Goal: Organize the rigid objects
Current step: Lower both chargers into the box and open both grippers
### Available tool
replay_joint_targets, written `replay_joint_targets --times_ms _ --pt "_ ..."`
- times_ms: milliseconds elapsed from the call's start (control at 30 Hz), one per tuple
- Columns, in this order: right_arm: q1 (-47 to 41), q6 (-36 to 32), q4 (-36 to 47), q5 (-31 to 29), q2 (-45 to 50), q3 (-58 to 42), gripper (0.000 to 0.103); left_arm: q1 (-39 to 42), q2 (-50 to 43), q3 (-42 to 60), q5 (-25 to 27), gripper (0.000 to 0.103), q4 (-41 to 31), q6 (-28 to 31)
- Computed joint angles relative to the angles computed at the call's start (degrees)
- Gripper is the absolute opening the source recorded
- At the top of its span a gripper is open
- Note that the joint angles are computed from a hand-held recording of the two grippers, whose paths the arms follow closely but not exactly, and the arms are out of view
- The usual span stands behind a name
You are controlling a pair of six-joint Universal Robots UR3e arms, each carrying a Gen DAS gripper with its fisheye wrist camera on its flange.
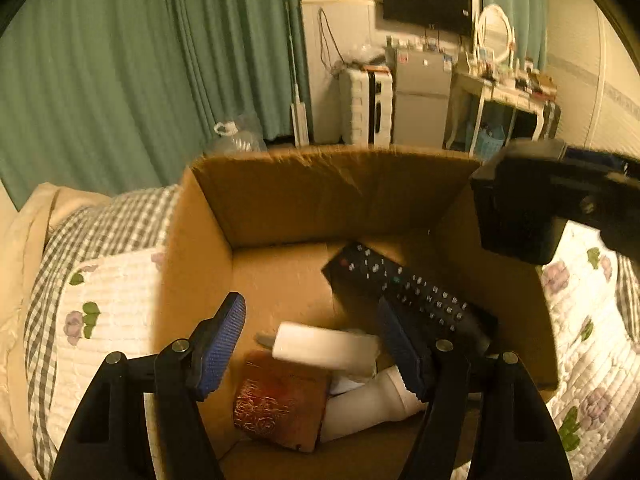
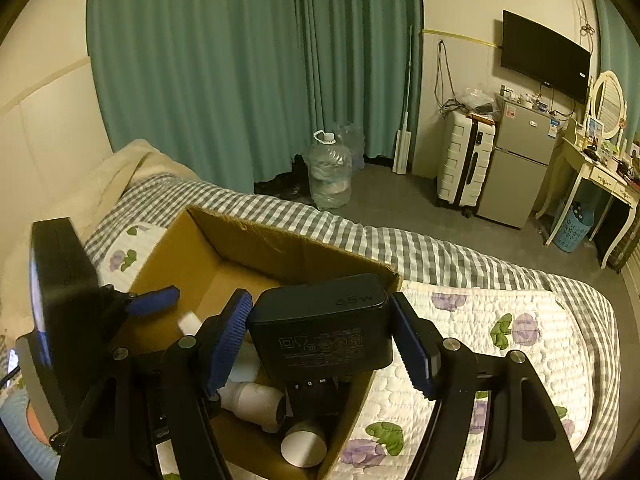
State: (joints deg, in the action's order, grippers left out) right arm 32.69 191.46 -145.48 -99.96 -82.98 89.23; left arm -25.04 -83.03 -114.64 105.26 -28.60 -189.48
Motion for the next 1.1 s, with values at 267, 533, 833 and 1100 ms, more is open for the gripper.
replay_joint_targets --times_ms 267,533,833,1100 --pt "2.0 1.5 1.4 -0.5 1.7 -4.7 0.069 1.7 9.8 -1.6 3.2 0.073 -2.1 0.9" --pt "2.2 2.7 2.8 2.1 7.5 -10.2 0.069 7.8 19.3 -5.7 3.4 0.073 -3.6 5.4" --pt "3.5 3.7 6.5 4.0 20.9 -21.2 0.069 15.6 20.6 -11.1 -2.7 0.073 1.2 7.4" --pt "3.7 4.0 3.7 6.8 27.4 -27.5 0.078 20.1 23.0 -16.1 -7.0 0.073 4.1 9.3"
